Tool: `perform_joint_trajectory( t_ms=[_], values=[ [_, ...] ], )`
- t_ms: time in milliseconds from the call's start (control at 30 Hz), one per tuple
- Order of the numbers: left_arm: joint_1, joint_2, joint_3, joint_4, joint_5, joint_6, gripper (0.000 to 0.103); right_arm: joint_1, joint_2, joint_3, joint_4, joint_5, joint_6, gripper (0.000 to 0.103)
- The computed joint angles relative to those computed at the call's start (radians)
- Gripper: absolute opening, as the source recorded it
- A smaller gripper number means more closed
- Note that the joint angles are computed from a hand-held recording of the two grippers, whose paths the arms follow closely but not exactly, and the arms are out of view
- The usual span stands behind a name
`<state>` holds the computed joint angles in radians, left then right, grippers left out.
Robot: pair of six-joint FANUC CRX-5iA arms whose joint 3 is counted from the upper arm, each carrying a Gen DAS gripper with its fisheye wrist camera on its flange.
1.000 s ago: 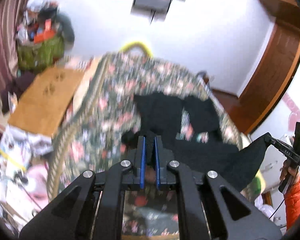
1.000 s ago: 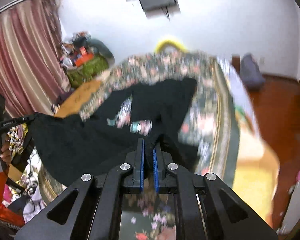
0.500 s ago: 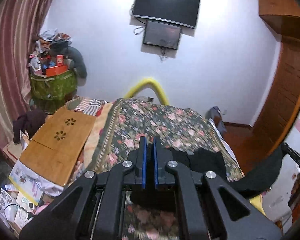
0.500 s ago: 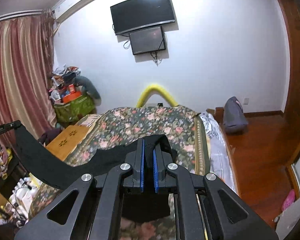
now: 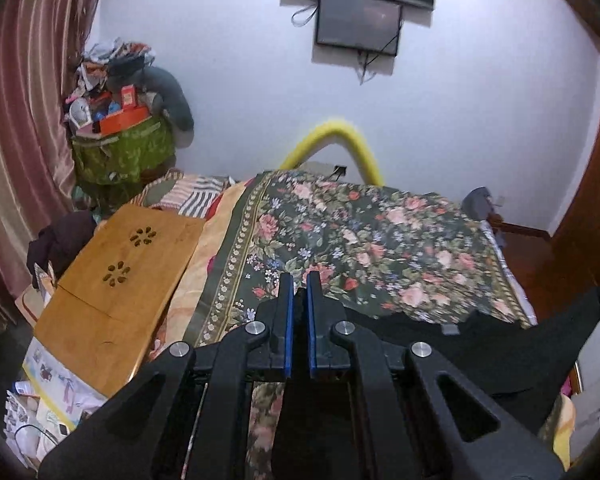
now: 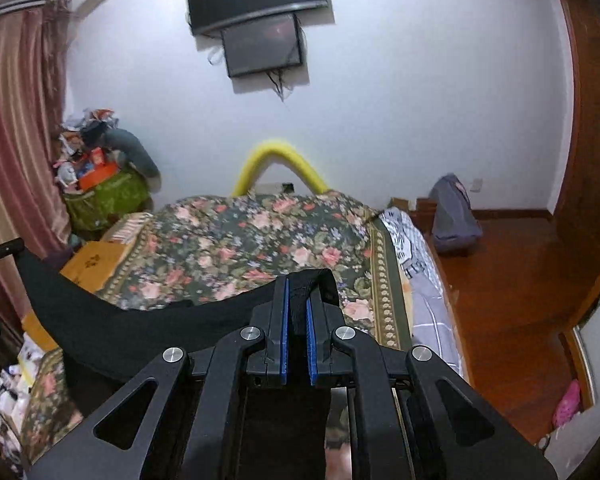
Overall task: Fold small clothes
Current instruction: 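Lift the folded shirt with both grippers, set it down and open them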
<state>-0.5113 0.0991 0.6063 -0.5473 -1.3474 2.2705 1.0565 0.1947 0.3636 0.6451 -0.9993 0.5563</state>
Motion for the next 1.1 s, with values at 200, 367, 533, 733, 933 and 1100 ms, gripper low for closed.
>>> perform_joint_trajectory(
  t_ms=[200, 367, 533, 733, 933, 1100],
  values=[
    [0.074, 0.119, 0.030, 0.021, 0.001, -0.030, 0.005, -0.061, 0.093, 0.076, -0.101, -0.037, 0.057, 0.006],
    [0.131, 0.203, 0.028, 0.078, 0.017, -0.051, 0.005, -0.089, 0.138, 0.107, -0.180, -0.067, 0.132, 0.006],
    [0.163, 0.256, 0.035, 0.133, 0.035, -0.071, 0.006, -0.121, 0.163, 0.142, -0.257, -0.078, 0.179, 0.007],
    [0.158, 0.240, 0.050, 0.102, -0.011, -0.080, 0.039, -0.117, 0.144, 0.138, -0.216, -0.098, 0.145, 0.032],
    [0.137, 0.127, -0.059, 0.099, 0.001, -0.131, 0.061, -0.086, 0.072, 0.100, -0.254, -0.108, 0.197, 0.058],
    [0.118, 0.004, -0.211, 0.163, 0.010, -0.156, 0.067, -0.026, -0.012, 0.008, -0.271, -0.123, 0.195, 0.065]
  ],
)
